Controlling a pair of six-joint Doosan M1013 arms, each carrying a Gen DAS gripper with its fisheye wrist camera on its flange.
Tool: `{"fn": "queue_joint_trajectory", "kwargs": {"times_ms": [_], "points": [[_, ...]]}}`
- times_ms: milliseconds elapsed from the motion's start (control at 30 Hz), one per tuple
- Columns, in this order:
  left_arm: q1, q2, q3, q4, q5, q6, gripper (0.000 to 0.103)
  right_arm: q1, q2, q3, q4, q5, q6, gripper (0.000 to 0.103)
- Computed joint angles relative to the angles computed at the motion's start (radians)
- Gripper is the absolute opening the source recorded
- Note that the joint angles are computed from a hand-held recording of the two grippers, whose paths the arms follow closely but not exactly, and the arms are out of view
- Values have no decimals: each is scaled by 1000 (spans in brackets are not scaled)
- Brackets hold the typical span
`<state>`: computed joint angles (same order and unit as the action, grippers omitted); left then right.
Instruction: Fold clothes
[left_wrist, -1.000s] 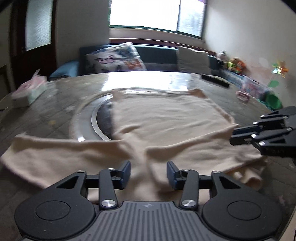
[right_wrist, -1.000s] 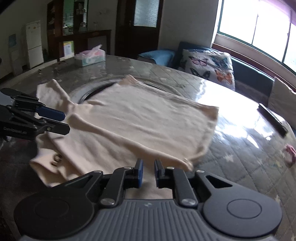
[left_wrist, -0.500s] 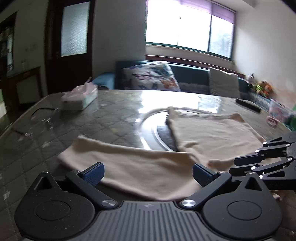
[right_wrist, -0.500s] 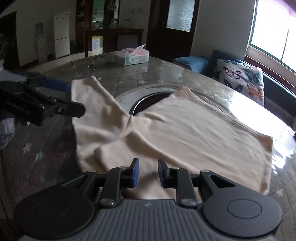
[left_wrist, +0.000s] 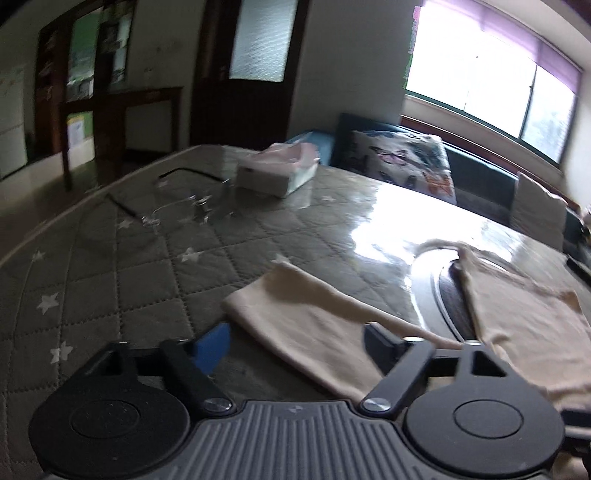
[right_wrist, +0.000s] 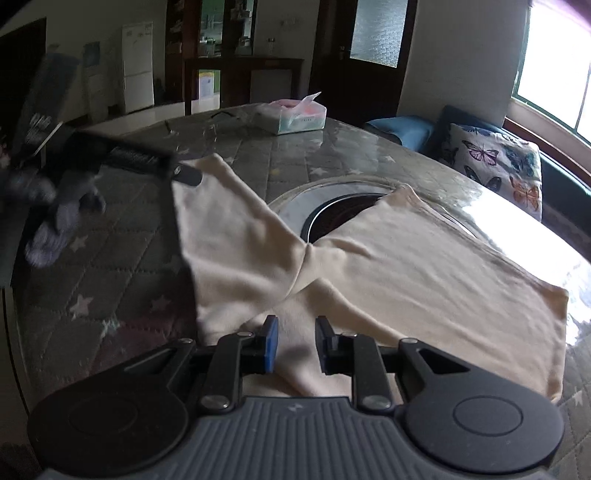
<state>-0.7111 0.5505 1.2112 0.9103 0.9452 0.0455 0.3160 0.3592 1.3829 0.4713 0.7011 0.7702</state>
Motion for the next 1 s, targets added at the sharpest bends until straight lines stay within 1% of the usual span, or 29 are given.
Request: {"fn": "queue_joint_trajectory", "kwargs": {"times_ms": [33, 100, 133, 167, 200, 233, 267, 300, 367, 433, 533, 633, 700, 733, 800, 867, 933, 967, 1000], "points": [[4, 3, -5, -9, 10, -6, 71, -2, -1, 0, 8, 1, 0, 21], [13, 11, -17, -28, 26, -15, 62, -5, -4, 0, 22, -1, -7, 21], [16, 14, -20, -34, 31, -26, 59, -7, -7, 0, 29, -3, -12, 21], [16, 18, -24, -22, 44, -41, 49, -9, -11, 2, 37, -6, -18, 21], [18, 22, -30, -25, 51, -36, 34, -10, -13, 3, 41, -9, -20, 21], [19, 26, -37, -25, 59, -28, 26, -12, -16, 5, 46, -12, -21, 21], [21, 27, -38, -28, 56, -24, 11, -14, -19, 6, 51, -14, -20, 21], [23, 25, -34, -33, 43, -25, 7, -17, -21, 7, 57, -14, -20, 21], [20, 17, -23, -15, 16, -46, 4, -23, -25, 9, 77, -12, -19, 21], [7, 7, -14, 28, -10, -63, 4, -31, -28, 9, 95, -12, -10, 21], [-19, -9, -3, 95, -89, -63, 3, -46, -29, 2, 137, -3, 5, 21], [-48, -12, -6, 158, -185, -7, 3, -63, -24, -18, 190, 25, 28, 21], [-66, -6, -15, 184, -243, 55, 3, -77, -18, -33, 243, 49, 40, 21], [-73, -4, -15, 182, -288, 101, 3, -84, -16, -39, 272, 60, 45, 21], [-82, 6, -26, 156, -338, 200, 3, -97, -10, -50, 323, 82, 67, 21], [-87, 13, -32, 75, -399, 333, 3, -111, 0, -61, 372, 110, 100, 21], [-92, 20, -38, 2, -434, 462, 3, -124, 11, -69, 411, 133, 136, 23], [-97, 26, -44, -19, -438, 508, 3, -129, 15, -70, 421, 139, 155, 25], [-100, 29, -48, -51, -447, 562, 3, -133, 18, -71, 427, 147, 170, 30]]}}
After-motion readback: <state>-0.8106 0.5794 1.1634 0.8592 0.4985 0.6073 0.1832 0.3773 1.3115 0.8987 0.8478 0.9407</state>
